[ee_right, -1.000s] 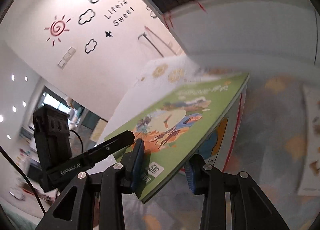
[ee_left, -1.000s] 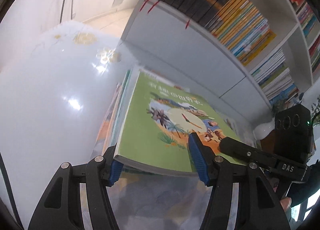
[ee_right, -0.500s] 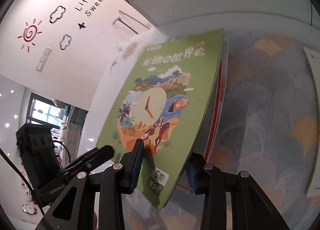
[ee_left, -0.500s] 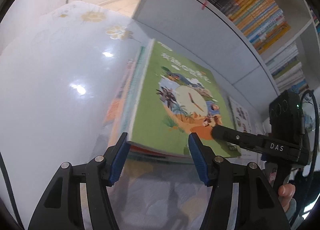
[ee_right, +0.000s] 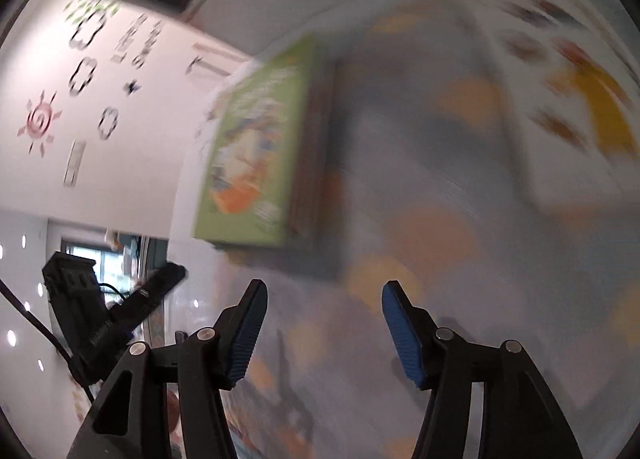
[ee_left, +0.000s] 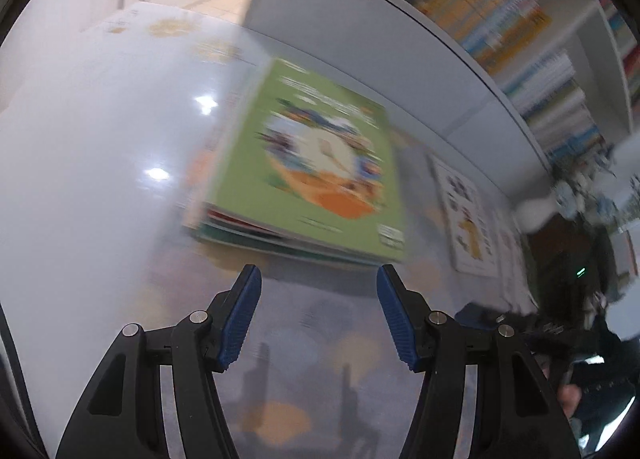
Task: Organize books
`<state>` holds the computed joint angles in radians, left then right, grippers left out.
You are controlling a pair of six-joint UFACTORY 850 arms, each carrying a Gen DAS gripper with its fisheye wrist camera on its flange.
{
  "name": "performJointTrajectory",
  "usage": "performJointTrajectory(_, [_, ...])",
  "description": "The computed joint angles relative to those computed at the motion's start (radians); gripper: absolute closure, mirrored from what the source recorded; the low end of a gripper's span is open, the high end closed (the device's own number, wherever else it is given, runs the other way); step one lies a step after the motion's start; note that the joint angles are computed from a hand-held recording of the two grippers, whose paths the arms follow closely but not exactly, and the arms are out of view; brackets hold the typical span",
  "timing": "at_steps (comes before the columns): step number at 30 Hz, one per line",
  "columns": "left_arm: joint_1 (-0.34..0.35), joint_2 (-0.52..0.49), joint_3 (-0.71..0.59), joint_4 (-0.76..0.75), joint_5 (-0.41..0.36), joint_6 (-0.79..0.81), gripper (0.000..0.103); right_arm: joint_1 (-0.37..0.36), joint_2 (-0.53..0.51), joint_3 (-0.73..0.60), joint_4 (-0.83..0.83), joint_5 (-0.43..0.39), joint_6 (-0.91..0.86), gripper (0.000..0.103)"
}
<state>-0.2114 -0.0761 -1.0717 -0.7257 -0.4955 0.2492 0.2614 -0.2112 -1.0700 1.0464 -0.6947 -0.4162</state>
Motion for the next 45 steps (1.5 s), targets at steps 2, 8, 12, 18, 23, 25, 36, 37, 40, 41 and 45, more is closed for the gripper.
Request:
performJointTrajectory(2, [-0.043, -0.011, -0.019, 0.01, -0.006, 0.001, 0.046, -0.042, 0.076, 0.111, 0.012, 0.017, 0.02, 0.045])
performJointTrajectory(8, [-0.19, -0.092, -0.107, -0.003, -0.065, 0.037, 0.044, -0.224, 0.305, 0.396, 0.117, 0.027, 0.008, 0.045])
performJointTrajectory(12, [-0.292, -0.173, -0.208, 0.006, -0.108, 0.032, 0.044, -0.343, 0.399, 0.465, 0.082, 0.012, 0.023, 0.045])
performJointTrajectory(18, [-0.396, -0.269, -0.34, 0.023, -0.127, -0.02, 0.044, -0.474, 0.464, 0.466, -0.025, -0.026, 0.022, 0.045])
performJointTrajectory(23, [-0.467, -0.348, -0.425, 0.035, -0.16, -0.085, 0.044, -0.575, 0.485, 0.471, -0.116, -0.061, -0.005, 0.045])
performJointTrajectory(25, [-0.497, -0.377, -0.459, 0.054, -0.176, -0.113, 0.044, -0.628, 0.477, 0.479, -0.139, -0.086, -0.038, 0.045])
performJointTrajectory(36, [-0.567, -0.572, -0.723, 0.071, -0.215, -0.219, 0.044, -0.795, 0.388, 0.38, -0.29, -0.089, -0.123, 0.045])
performJointTrajectory(37, [-0.57, -0.595, -0.754, 0.089, -0.22, -0.241, 0.044, -0.799, 0.379, 0.371, -0.301, -0.081, -0.124, 0.045])
performJointTrajectory(40, [-0.576, -0.664, -0.85, 0.13, -0.249, -0.287, 0.044, -0.814, 0.353, 0.349, -0.323, -0.043, -0.141, 0.045])
performJointTrajectory(41, [-0.576, -0.684, -0.877, 0.146, -0.262, -0.304, 0.044, -0.818, 0.344, 0.344, -0.323, -0.034, -0.148, 0.045])
performJointTrajectory(45, [-0.576, -0.755, -0.971, 0.157, -0.295, -0.333, 0.044, -0.829, 0.309, 0.324, -0.335, 0.004, -0.16, 0.045])
